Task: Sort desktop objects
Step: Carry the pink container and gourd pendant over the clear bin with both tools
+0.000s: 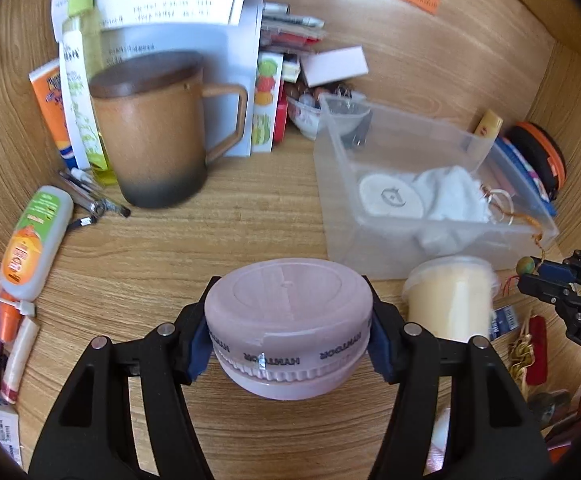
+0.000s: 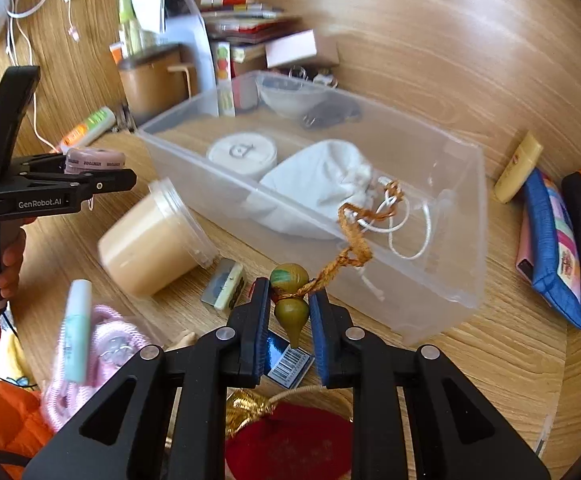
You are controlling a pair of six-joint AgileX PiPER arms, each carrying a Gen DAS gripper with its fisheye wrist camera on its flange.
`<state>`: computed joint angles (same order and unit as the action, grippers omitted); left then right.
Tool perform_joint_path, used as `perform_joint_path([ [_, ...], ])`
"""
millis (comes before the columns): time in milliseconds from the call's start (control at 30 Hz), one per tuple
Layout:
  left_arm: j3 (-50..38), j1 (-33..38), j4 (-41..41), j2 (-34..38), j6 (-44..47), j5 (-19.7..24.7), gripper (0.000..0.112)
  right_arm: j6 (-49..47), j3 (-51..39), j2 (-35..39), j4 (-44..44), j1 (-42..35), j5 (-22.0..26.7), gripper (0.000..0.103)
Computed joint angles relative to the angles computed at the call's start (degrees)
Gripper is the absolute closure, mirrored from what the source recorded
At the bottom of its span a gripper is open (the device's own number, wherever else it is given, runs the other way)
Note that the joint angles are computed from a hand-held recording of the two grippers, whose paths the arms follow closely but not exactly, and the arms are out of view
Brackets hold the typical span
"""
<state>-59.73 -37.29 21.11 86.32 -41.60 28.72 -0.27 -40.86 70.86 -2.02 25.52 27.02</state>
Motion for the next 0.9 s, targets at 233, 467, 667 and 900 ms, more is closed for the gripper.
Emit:
perform_joint_path([
  [233,-2.63,-2.11,3.65,-1.40,-3.21,2.00,0.050,-8.62,-0.70,-3.95,8.10,-3.76,1.25,0.086],
  [467,-7.20,-2.91,3.96,0.05,-2.10,3.30,0.050,-17.73,-1.07,-4.88,17.01,-8.12,0.71,0.086],
  [667,-11.24,-3.73,3.44,1.72,-0.34,4.18,0.050,-23.31,-2.39,-3.89,22.12,-10.83,-0.15,0.086],
  [900,-16.29,-3.52,-0.39,5.02,4.74,4.88,0.050,-32.21,-4.65,-2.17,30.90,-15.28,0.36,0.086],
])
